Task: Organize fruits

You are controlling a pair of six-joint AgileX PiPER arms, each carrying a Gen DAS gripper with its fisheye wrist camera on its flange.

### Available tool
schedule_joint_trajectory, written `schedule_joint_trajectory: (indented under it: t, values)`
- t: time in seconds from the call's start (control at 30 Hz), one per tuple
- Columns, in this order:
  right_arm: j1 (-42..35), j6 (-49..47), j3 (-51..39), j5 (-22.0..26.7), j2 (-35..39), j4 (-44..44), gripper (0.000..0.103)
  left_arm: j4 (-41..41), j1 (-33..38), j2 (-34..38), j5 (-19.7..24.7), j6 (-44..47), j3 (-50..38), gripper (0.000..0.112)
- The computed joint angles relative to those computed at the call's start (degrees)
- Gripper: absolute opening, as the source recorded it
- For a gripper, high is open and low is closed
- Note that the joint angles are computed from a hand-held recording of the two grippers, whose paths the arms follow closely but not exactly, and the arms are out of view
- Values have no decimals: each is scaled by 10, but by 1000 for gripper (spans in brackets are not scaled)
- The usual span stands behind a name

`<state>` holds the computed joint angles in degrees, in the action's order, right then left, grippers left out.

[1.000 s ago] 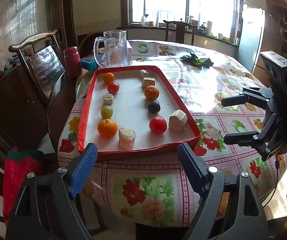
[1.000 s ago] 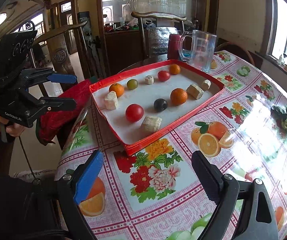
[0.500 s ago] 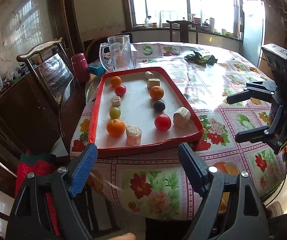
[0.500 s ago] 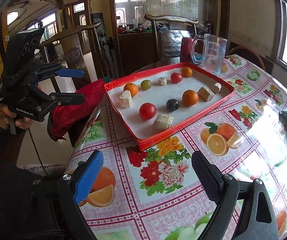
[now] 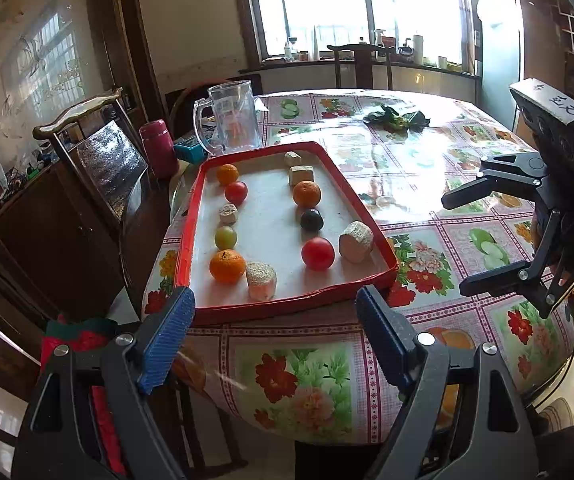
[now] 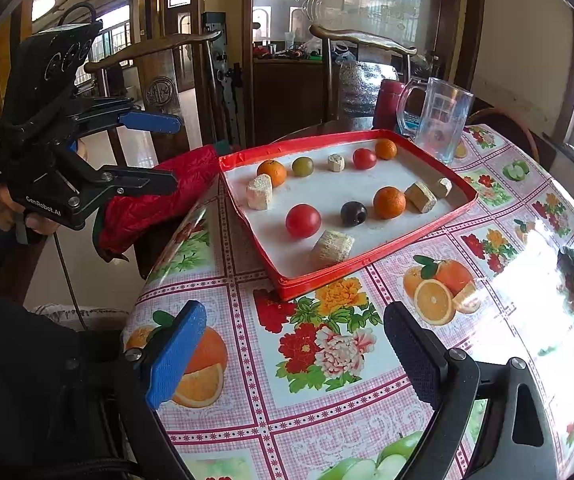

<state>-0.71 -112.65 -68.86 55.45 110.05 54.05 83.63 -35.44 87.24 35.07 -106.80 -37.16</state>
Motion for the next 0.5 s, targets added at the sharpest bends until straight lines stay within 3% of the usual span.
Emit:
schedule_joint_trajectory:
  t: [0.5]
  values:
    - [11,-23,15,-10,-11,10,92,10,3,-3,-13,-10,5,83]
